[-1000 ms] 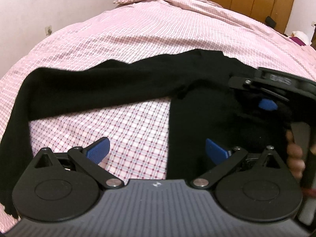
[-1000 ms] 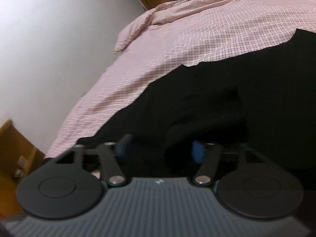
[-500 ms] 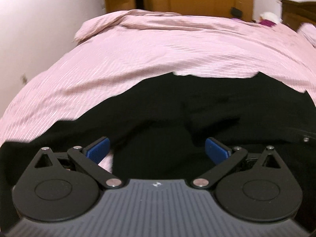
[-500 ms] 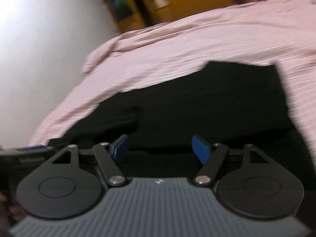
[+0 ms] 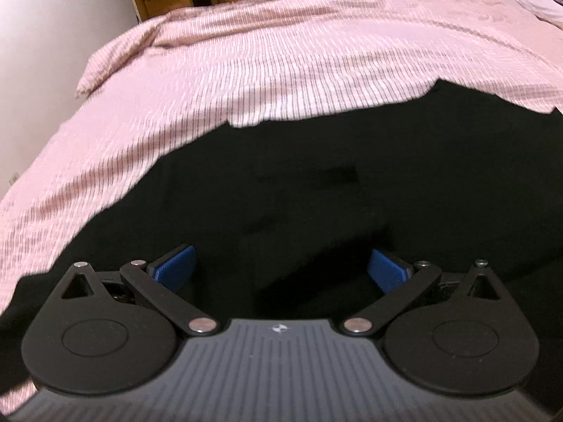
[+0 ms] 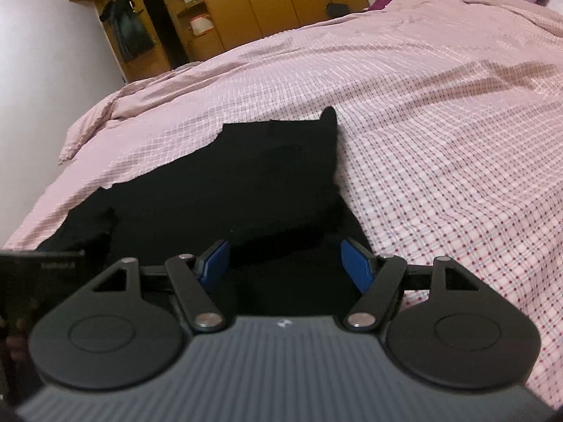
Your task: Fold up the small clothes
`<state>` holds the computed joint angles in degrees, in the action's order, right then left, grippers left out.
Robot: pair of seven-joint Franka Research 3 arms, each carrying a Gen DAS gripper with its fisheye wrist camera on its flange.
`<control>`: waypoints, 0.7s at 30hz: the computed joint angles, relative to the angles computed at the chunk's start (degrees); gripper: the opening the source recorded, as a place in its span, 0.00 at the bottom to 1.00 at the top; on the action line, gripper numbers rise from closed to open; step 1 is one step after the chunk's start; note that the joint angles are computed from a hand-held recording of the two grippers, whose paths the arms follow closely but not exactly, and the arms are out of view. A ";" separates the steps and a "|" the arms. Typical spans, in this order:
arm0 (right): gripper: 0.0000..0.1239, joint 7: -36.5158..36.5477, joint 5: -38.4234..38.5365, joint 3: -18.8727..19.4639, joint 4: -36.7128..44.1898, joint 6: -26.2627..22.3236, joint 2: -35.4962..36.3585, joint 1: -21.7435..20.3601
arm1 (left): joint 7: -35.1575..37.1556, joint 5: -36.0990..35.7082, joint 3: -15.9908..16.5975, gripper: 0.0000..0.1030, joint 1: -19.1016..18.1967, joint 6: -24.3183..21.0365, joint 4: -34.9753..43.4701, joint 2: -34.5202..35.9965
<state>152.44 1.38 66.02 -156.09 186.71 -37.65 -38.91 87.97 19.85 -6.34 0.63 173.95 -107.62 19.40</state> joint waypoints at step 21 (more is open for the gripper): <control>0.58 -1.09 4.66 7.35 -1.29 6.35 -2.29 -5.71 | -13.88 -5.96 6.53 0.10 0.98 11.82 -0.83 1.17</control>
